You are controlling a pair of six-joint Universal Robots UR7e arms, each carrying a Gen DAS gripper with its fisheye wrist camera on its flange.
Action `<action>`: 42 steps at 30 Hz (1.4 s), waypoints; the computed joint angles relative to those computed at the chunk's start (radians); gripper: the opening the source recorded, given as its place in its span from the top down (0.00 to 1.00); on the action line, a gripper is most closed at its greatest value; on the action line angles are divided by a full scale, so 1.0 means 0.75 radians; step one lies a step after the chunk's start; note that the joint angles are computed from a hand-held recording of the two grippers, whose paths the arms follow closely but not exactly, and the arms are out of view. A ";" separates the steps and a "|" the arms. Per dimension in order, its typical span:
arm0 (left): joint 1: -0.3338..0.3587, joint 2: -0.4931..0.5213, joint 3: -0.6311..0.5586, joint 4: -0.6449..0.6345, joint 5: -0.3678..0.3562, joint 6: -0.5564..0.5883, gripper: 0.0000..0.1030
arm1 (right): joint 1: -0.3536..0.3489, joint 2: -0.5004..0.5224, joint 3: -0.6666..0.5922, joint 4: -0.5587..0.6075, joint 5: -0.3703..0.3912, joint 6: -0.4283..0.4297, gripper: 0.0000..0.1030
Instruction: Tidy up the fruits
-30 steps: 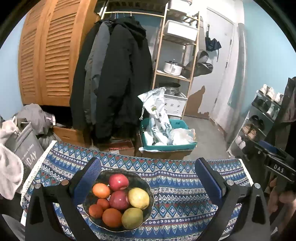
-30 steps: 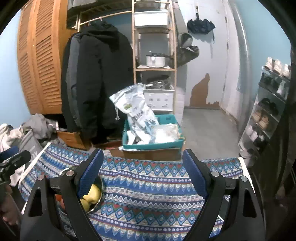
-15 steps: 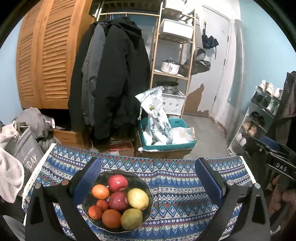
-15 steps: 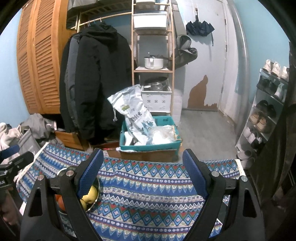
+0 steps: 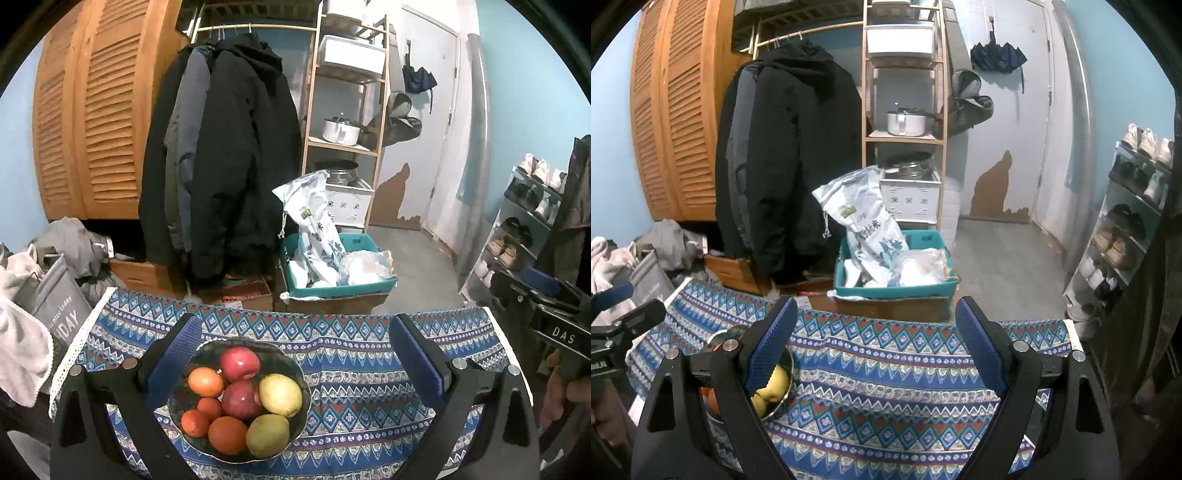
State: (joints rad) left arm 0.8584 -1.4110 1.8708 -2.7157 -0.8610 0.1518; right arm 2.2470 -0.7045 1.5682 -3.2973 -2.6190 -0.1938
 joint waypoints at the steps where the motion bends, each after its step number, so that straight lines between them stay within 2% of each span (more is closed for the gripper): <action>1: -0.001 0.000 0.003 -0.005 0.001 0.003 0.01 | 0.000 0.000 0.000 0.000 0.000 0.000 0.16; 13: -0.024 -0.002 0.025 -0.083 0.028 0.064 0.01 | 0.000 0.000 0.001 0.000 0.002 -0.002 0.16; 42: -0.021 -0.007 0.018 -0.060 0.027 0.050 0.01 | 0.006 0.008 -0.012 0.015 0.001 -0.005 0.16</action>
State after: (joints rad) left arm 0.8423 -1.4165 1.8842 -2.7609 -0.8407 0.1889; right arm 2.2517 -0.6981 1.5592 -3.2863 -2.6180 -0.1978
